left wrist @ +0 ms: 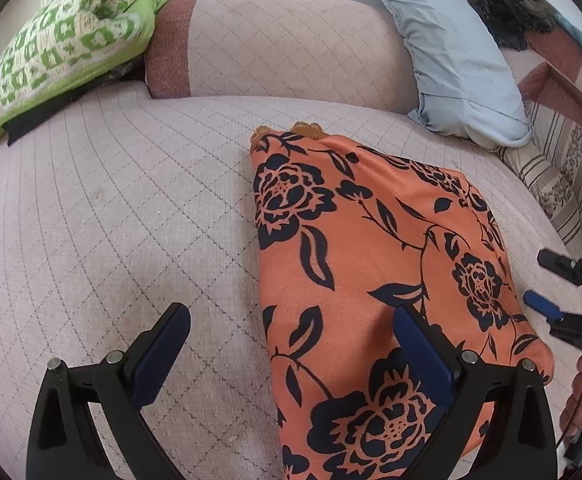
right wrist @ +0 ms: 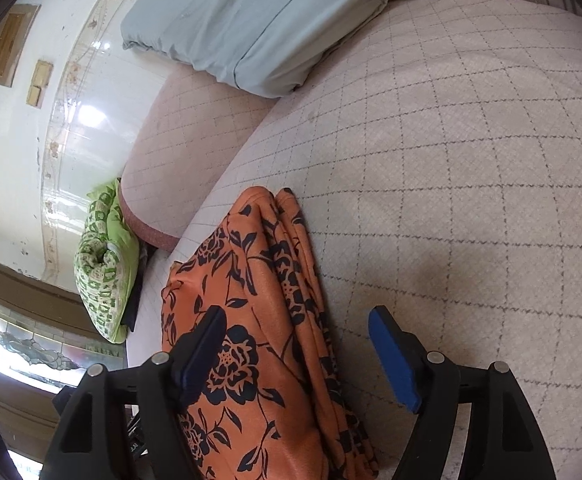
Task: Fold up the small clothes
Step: 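Grasp the folded blouse edge with the right gripper and lift it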
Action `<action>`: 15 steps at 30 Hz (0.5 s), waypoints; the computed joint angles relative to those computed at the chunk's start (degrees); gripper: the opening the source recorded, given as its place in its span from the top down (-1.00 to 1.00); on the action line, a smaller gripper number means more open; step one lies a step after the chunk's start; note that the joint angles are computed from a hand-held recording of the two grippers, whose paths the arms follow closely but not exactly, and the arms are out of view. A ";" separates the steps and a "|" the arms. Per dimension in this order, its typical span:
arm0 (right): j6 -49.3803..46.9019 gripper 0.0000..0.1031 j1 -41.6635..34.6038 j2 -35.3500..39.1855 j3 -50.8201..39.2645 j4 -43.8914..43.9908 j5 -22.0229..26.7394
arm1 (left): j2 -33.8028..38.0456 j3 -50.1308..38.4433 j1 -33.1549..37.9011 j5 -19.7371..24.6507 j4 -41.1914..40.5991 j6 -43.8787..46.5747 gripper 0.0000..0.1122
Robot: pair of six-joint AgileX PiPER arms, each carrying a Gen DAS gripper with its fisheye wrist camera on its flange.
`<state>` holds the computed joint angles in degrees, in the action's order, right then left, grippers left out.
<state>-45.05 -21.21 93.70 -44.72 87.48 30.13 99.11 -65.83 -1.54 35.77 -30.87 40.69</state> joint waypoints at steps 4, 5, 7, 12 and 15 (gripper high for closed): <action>0.24 -0.49 -1.03 1.89 -0.57 -0.27 3.10 | 2.62 -3.28 2.40 4.30 -1.34 -0.29 -0.80; 0.11 -0.49 -1.16 2.33 -0.63 -0.14 3.82 | 3.54 -4.50 3.19 6.23 -2.00 0.15 -0.80; -0.45 -0.49 -1.58 3.81 -1.11 0.22 5.83 | 5.30 -7.01 4.28 10.23 -2.81 0.94 -0.80; 0.53 -0.49 -1.61 7.26 -3.58 -2.45 8.55 | 9.23 -11.93 5.23 16.58 -1.75 2.08 -0.80; 0.83 -0.53 -1.49 8.63 -5.69 -4.77 10.16 | 13.30 -16.48 5.98 24.33 -2.09 3.59 -0.80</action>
<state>-44.22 -22.70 102.32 -50.41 82.70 40.29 112.41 -82.31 4.44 60.09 -32.96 44.27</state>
